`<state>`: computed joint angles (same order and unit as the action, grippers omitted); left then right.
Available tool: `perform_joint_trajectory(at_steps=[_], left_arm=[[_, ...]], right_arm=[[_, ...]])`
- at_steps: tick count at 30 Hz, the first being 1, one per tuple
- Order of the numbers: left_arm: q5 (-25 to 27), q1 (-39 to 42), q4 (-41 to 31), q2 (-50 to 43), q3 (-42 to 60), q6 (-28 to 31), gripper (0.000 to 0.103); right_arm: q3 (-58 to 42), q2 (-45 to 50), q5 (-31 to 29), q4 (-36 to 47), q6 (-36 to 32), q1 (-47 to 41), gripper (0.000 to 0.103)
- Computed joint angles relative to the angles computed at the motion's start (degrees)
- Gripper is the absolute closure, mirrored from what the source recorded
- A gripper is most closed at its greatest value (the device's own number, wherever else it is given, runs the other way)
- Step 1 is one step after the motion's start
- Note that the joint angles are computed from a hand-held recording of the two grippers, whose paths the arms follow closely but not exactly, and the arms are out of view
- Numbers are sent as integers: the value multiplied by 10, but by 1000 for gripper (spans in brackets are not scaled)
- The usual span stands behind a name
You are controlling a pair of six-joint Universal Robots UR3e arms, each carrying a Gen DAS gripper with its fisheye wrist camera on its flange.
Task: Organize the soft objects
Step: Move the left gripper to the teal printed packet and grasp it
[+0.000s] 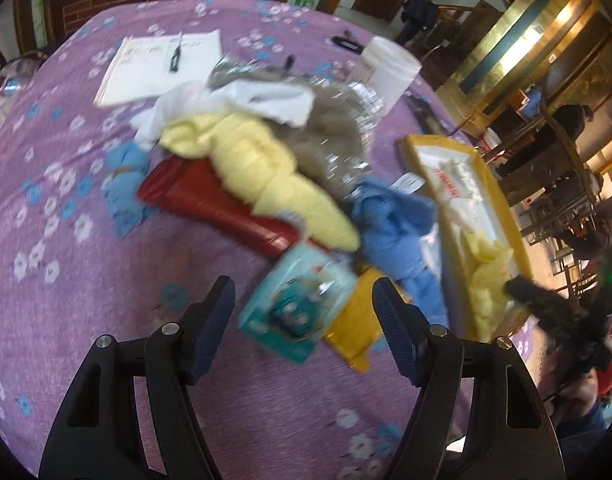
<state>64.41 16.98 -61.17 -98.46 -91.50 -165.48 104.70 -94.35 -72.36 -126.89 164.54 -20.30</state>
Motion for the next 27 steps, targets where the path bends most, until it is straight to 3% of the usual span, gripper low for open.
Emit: perform_joint_trajectory(at_steps=[7,15,23,24,27], left_arm=[[21,-15,-17,-24,0,27,31],[51,-50,2,-72,28,43,31],[65,-67,32,-132,55,42,32],[58,-62,48,-131,46,40,33],[62,-52,89,-122,17,30,50]], right_arm=[[2,-28,46,-16,11,1,48],[18,-67,86,36,-32,9,48],[28,-82,77,51,-47,34,48],[27,-81,77,52,-48,37,48],[26,-78,81,56,-46,46,48]])
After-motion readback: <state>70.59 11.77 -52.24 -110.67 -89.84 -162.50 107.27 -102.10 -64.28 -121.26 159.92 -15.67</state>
